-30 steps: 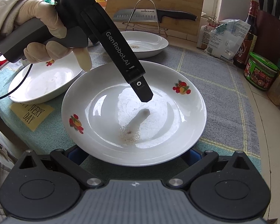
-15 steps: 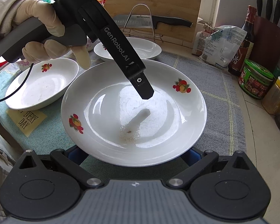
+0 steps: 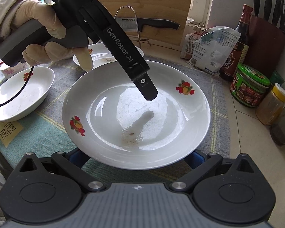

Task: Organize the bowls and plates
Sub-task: 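Lift the held plate with the left gripper and carry it across the mat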

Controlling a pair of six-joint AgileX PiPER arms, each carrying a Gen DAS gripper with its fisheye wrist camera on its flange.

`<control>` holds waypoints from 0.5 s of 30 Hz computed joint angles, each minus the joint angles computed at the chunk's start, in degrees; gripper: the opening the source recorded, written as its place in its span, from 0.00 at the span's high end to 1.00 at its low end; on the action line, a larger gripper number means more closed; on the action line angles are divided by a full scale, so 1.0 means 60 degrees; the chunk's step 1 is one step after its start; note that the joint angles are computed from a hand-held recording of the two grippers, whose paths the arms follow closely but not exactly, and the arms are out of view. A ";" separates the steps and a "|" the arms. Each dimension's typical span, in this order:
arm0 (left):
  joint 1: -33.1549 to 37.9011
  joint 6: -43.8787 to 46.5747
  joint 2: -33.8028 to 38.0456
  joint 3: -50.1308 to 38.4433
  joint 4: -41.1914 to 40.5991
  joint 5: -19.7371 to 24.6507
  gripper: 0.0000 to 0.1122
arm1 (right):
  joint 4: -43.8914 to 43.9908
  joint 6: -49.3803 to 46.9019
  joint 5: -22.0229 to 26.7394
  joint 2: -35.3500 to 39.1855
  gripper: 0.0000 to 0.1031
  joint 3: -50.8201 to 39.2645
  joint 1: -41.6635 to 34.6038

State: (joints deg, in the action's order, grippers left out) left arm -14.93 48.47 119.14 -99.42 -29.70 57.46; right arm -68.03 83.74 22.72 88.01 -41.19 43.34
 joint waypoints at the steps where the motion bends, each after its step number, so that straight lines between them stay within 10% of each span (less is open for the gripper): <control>1: -0.0040 -0.0040 0.0108 -0.0128 0.0014 -0.0007 0.28 | -0.0043 -0.0086 -0.0084 0.0049 0.00 -0.0035 -0.0167; 15: -0.0489 -0.0848 0.1820 -0.2466 0.0080 0.0280 0.28 | -0.0180 -0.0811 -0.1093 0.0570 0.00 -0.0300 -0.1825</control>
State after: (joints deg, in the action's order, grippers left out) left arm -17.87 43.38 130.05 -114.21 -29.22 59.14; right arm -69.11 78.87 16.17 91.43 -42.99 32.39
